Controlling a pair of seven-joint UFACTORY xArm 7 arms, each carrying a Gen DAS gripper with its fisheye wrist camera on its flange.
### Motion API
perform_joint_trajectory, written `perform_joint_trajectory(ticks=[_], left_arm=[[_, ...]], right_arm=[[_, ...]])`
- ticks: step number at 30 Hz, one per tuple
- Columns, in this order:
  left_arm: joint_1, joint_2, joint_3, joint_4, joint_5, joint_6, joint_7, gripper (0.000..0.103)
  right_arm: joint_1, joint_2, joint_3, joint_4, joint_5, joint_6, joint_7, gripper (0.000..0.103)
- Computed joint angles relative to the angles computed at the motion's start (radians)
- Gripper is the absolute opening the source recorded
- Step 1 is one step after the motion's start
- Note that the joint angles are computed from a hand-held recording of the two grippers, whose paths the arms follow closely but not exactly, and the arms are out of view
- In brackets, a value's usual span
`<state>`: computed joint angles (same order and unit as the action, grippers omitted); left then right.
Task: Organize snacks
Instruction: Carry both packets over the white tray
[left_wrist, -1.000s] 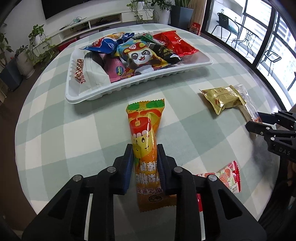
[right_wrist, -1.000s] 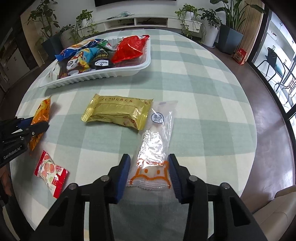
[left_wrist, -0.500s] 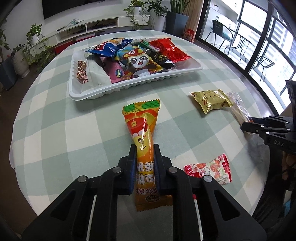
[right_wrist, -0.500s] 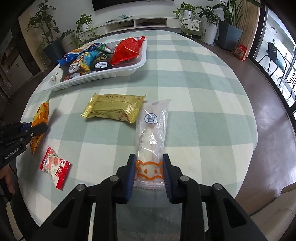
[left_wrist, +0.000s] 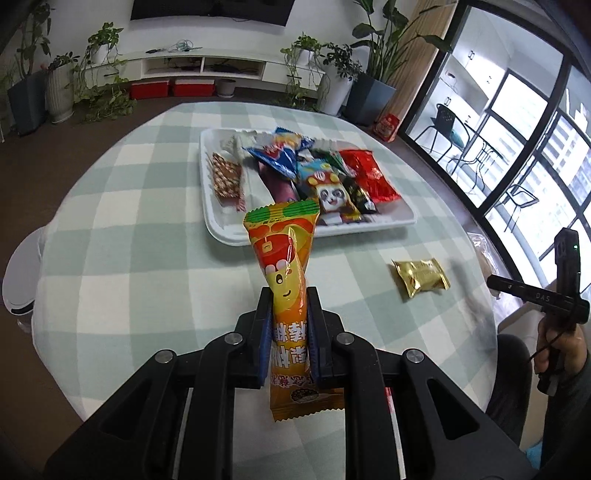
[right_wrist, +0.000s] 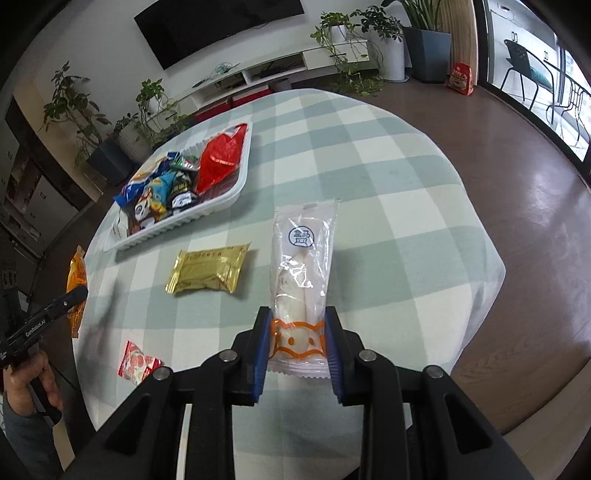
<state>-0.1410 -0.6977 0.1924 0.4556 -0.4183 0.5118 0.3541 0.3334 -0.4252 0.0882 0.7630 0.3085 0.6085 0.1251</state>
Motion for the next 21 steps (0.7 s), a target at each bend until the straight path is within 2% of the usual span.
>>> perform_joint_trajectory(ticks=[6,11,16,21], left_arm=[[-0.011,0.131,0.032,0.167,-0.017,-0.017,0.048,0.015],[-0.029,0.297,0.025,0.354,-0.072,-0.002,0.101,0.015],[-0.011,0.463,-0.048,0.535,-0.103,0.039,0.113,0.015],[0.026,0.583,-0.136,0.622,-0.086,0.049,0.084,0.015]], right_arm=[[-0.017,0.109,-0.018,0.155,0.003,-0.036,-0.034,0.030],[-0.006,0.254,0.021,0.365,-0.012,-0.060,-0.074,0.030],[0.020,0.441,0.076,0.597,-0.049,-0.049,-0.100,0.030],[0.047,0.631,0.106,0.797,-0.107,0.030,-0.103,0.030]])
